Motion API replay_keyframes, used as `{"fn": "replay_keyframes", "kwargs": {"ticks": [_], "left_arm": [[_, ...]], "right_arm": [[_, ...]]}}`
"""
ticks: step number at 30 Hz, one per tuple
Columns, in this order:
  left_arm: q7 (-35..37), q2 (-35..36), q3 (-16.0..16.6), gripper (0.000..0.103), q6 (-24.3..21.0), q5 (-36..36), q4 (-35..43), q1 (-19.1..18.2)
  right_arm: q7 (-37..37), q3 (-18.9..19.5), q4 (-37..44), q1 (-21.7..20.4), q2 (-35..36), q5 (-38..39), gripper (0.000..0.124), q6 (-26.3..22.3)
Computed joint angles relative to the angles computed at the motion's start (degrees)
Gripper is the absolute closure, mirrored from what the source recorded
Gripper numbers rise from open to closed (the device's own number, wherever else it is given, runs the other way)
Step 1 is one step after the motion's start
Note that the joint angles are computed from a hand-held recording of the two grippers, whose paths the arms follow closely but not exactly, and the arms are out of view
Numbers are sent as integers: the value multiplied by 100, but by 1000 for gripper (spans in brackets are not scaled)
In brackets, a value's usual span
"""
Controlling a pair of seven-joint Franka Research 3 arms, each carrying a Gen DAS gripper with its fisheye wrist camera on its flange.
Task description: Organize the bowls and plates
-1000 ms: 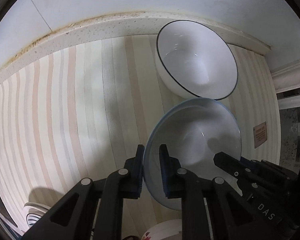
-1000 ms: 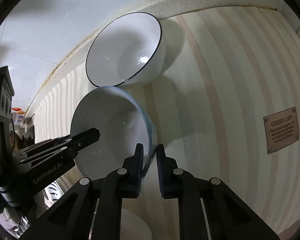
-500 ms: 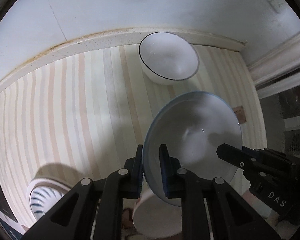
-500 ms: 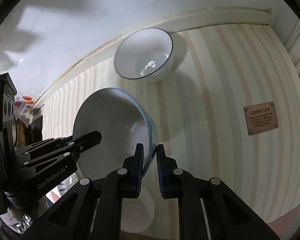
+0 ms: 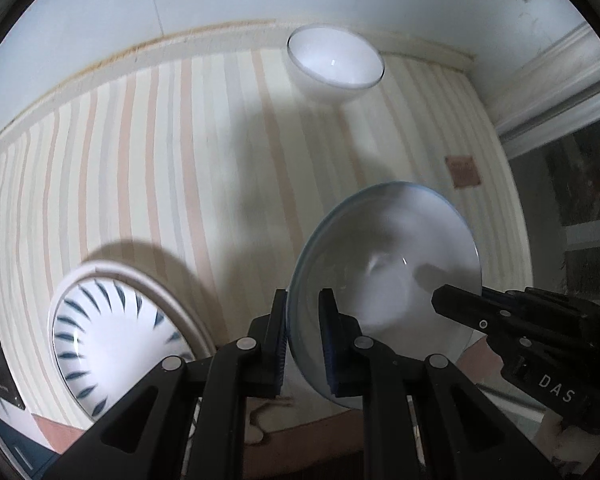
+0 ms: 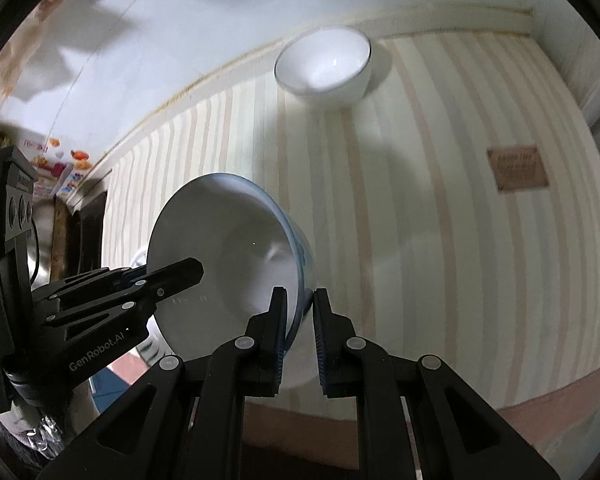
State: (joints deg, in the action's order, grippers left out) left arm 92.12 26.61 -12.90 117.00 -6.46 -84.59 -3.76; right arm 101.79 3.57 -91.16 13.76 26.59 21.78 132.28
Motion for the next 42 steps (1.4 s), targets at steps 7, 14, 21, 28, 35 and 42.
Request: {"fn": "replay_keyframes", "kwargs": {"ticks": [7,14,21,28,35,42], "left_arm": [[4,-88,26,90,-43,126,-301,-32],[-80,-105,38,90,-20,306,-455,-125],[-180,3,63,90,-110,493,-402,-197],[-206,-15,79,90,-71,656,-453,-227],[-211,-45,84,90,-44,758,-526,-251],[-166,-59,87,90,16,851,-589,-272]], "right_arm": [[-47,47,-321,17,-49,101,109,-33],[-92,54,-372,2,17,184,109,-120],[-92,62,-212,-2,172,206,109,-270],[-98,59,32,3,328,162,109,-474],[-13,33,183,32,429,66,109,-645],[62,26,203,41,436,42,109,-692]]}}
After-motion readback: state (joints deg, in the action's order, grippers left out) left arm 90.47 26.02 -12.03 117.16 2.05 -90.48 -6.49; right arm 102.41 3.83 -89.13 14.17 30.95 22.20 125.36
